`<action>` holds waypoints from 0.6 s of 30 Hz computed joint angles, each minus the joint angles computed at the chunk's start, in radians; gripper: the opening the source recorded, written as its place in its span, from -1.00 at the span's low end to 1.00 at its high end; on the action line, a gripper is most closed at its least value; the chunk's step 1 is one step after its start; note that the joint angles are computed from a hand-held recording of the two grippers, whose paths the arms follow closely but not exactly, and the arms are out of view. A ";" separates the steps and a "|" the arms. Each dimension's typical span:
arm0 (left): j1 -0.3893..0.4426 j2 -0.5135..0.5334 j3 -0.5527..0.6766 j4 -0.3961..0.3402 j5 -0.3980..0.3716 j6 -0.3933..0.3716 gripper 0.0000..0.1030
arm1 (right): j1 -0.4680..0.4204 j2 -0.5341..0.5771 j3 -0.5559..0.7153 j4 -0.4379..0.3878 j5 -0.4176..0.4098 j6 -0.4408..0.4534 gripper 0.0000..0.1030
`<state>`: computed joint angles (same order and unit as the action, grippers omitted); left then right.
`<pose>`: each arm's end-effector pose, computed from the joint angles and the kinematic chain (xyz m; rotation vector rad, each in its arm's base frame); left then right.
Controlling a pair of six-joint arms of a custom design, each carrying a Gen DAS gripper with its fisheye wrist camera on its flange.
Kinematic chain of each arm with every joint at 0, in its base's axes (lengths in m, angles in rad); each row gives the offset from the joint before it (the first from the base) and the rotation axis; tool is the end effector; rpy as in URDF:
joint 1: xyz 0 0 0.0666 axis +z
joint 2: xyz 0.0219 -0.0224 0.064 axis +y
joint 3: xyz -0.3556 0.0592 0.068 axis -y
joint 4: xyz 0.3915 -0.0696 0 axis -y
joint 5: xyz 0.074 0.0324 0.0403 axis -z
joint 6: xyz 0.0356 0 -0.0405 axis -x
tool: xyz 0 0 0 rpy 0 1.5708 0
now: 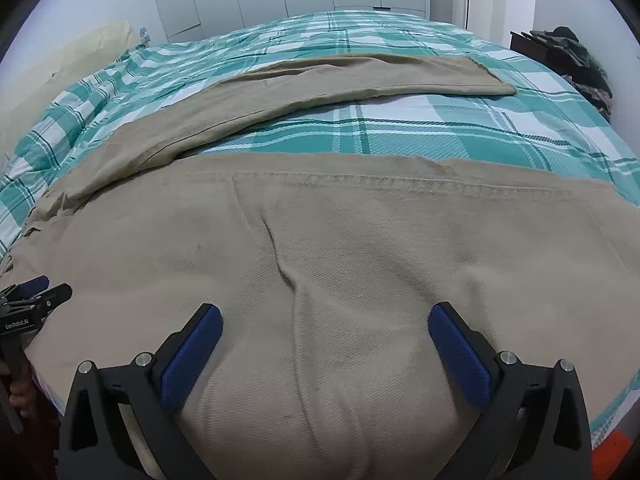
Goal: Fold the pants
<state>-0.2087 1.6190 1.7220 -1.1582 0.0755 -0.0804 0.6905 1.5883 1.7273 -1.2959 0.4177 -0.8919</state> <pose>0.5376 -0.1170 0.4274 0.4045 2.5971 -0.1435 0.4153 0.3239 0.4416 0.3707 2.5353 0.0008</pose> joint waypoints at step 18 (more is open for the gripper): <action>0.004 0.000 0.000 0.001 0.005 -0.023 0.99 | -0.115 -0.043 0.021 -0.121 -0.216 0.148 0.92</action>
<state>-0.2047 1.6193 1.7223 -1.1572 0.0803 -0.1036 0.5753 1.5453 1.7481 -1.4164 0.2019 -0.7438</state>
